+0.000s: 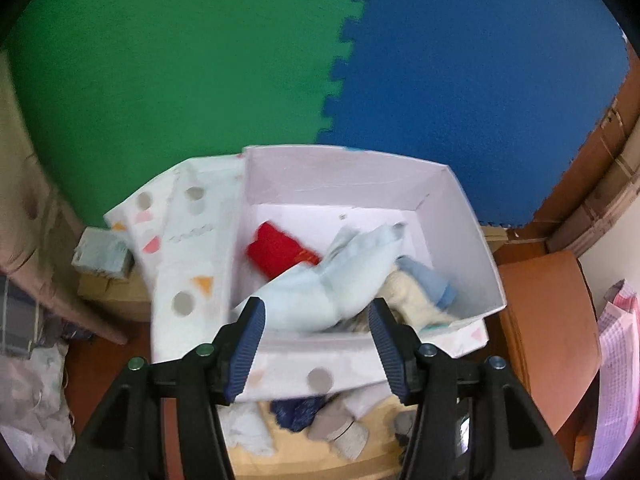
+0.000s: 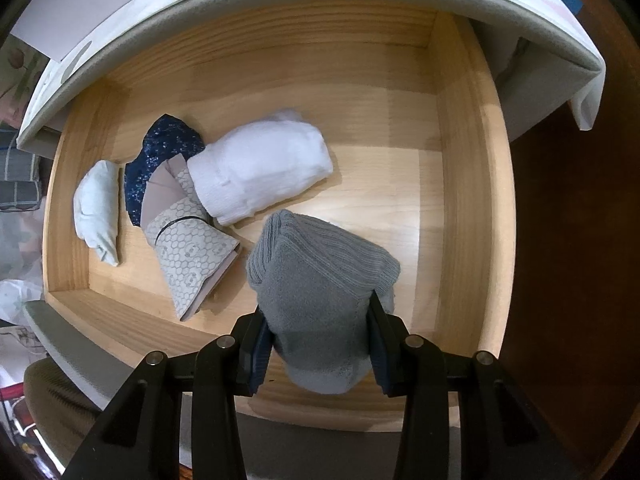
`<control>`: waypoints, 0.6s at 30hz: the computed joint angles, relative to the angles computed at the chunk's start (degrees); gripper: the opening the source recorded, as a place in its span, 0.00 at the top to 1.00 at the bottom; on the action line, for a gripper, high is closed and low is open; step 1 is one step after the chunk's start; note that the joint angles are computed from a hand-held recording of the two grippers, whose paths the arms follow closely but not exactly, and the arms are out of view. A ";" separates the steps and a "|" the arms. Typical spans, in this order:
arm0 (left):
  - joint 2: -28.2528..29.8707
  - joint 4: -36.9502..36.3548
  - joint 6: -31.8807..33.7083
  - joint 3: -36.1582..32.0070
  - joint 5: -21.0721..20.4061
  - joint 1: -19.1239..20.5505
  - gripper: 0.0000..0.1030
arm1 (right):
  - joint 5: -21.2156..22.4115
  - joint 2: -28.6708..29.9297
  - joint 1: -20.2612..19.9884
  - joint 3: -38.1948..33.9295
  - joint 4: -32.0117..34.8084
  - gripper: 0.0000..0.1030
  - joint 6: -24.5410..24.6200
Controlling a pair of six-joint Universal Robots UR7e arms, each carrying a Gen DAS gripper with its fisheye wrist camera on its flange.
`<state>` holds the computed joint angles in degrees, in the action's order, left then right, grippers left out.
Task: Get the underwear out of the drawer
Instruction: 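Open the left tool to drop the pale blue underwear into the box, then move the left tool back down over the drawer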
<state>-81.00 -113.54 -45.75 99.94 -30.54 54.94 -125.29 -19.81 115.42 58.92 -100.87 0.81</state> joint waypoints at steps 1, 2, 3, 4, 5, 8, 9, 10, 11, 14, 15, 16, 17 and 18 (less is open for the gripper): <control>-1.21 2.14 -2.05 0.89 0.55 -0.42 0.46 | -0.02 -0.02 -0.01 0.02 -0.14 0.63 -0.05; -2.55 4.26 -3.99 1.99 1.13 -0.93 0.46 | -0.10 0.00 0.04 0.05 -0.33 0.63 -0.03; -3.66 6.46 -5.93 2.92 1.87 -1.36 0.46 | -0.16 -0.03 0.08 0.19 -0.56 0.63 0.02; -4.70 10.03 -8.66 3.71 2.94 -1.86 0.46 | -0.03 -0.10 0.07 0.31 -0.82 0.63 -0.10; -5.77 14.45 -11.87 4.55 4.17 -2.34 0.46 | 0.07 -0.21 0.09 0.56 -1.26 0.63 -0.25; -8.34 25.08 -21.03 7.41 6.54 -3.51 0.46 | 0.06 -0.57 0.22 1.34 -2.79 0.63 -0.72; -9.17 27.74 -24.21 8.73 7.01 -3.66 0.46 | 0.27 -0.66 0.21 1.46 -3.15 0.63 -0.93; -9.89 28.75 -25.98 9.92 7.02 -3.59 0.46 | 0.31 -0.72 0.21 1.56 -3.43 0.63 -0.94; -10.72 29.18 -27.72 11.61 6.78 -3.44 0.46 | 0.40 -0.79 0.19 1.63 -3.68 0.63 -0.91; -13.13 26.67 -30.39 16.97 5.53 -2.64 0.46 | 0.61 -0.96 0.19 1.90 -4.41 0.63 -1.14; -13.56 26.02 -31.49 18.63 5.64 -2.37 0.46 | 0.60 -1.12 0.19 2.09 -4.86 0.63 -1.42; -13.44 25.86 -32.52 19.48 5.75 -2.12 0.46 | 0.73 -1.28 0.22 2.36 -5.41 0.63 -1.74; -13.36 26.12 -34.15 20.49 5.84 -1.88 0.46 | 0.82 -1.35 0.24 2.41 -5.71 0.63 -1.99; -13.27 25.49 -34.91 21.39 5.80 -1.58 0.46 | 0.84 -1.49 0.28 2.64 -6.29 0.63 -2.23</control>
<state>-94.27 -88.05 -80.66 121.33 -24.74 53.36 -124.45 -21.29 115.70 61.56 -107.16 -1.42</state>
